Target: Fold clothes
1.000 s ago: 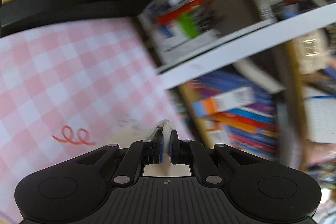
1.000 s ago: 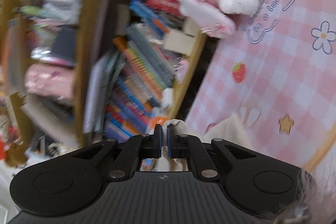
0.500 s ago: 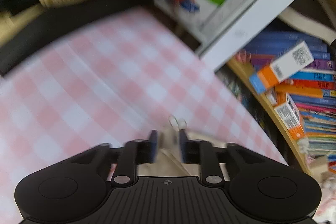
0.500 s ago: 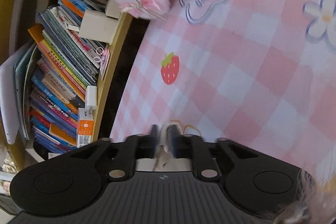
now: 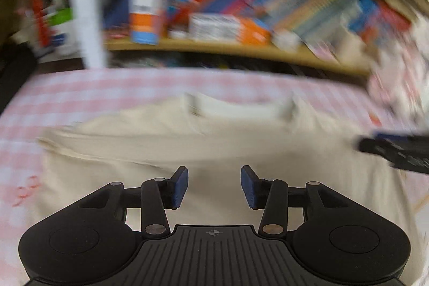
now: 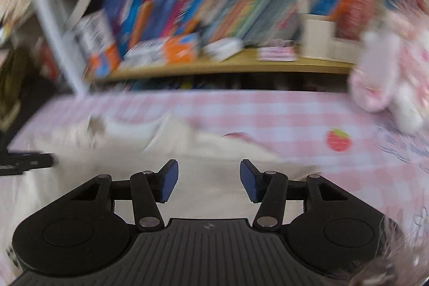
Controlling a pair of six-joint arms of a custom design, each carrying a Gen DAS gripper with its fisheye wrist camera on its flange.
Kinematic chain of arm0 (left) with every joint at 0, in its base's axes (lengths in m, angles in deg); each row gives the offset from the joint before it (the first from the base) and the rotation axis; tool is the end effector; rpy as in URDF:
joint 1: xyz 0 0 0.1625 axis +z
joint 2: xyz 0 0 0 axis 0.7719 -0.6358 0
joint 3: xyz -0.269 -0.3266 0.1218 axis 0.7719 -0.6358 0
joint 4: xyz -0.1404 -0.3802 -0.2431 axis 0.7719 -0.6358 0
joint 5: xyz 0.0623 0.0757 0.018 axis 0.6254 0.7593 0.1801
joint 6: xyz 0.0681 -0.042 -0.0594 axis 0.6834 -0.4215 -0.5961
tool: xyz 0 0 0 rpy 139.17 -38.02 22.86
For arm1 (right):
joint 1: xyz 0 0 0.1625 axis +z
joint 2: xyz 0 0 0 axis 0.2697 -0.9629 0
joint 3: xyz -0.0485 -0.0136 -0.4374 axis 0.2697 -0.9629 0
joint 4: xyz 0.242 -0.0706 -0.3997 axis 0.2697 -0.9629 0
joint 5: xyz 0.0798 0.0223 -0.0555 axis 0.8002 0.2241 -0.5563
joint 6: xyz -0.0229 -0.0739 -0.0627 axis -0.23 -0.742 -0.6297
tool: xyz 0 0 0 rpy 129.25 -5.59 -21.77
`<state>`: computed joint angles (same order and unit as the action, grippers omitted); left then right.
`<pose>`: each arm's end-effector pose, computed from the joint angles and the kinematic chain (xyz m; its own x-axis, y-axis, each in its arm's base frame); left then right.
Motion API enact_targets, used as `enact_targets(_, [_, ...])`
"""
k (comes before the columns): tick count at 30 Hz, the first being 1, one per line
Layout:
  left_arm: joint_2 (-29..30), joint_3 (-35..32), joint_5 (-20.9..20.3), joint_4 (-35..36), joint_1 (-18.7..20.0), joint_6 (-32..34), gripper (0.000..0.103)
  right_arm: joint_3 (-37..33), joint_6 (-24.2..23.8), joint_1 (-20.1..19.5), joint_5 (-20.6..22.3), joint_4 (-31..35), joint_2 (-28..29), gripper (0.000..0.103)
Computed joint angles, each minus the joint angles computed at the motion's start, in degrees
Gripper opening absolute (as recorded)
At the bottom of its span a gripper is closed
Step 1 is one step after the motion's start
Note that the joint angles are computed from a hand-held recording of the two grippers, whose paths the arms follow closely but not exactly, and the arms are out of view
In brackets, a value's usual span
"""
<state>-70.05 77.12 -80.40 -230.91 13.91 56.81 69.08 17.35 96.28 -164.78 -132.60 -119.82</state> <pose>-0.0301 -0.5404 0.3116 -0.7635 -0.0164 -0.6456 0.4135 0.7554 -0.5083 0.3312 -0.5806 -0.0063 -0.7791 -0.3396 0.5269 -0.5954 0.6638 -0.4526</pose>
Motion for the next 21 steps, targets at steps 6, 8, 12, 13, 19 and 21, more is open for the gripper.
enact_targets(6, [1.88, -0.92, -1.27, 1.66, 1.08, 1.19, 0.043, -2.75, -0.32, 1.97, -0.95, 1.23, 4.61, 0.049])
enact_targets(8, [2.02, -1.56, -2.74, 1.79, 2.04, 1.52, 0.043, -3.96, 1.21, 2.27, -2.0, 3.19, 5.71, 0.048])
enact_targets(12, [3.3, -4.64, -5.64, 4.67, 3.51, 2.44, 0.043, -3.77, -1.66, 2.9, -3.85, 3.78, 6.7, 0.054])
enact_targets(13, [3.92, -5.58, -5.88, 5.35, 3.73, 3.43, 0.043, -3.75, -3.82, 3.1, -4.01, 4.33, 6.73, 0.057])
enact_targets(19, [12.67, -15.91, -1.01, 1.43, 5.61, 9.12, 0.044, -3.86, -5.64, 3.49, -4.59, 7.68, 6.05, 0.059])
enact_targets(21, [14.85, -20.18, -0.19, 3.68, 6.97, 4.66, 0.044, -4.13, -5.11, 3.69, -5.02, 8.07, 6.18, 0.059])
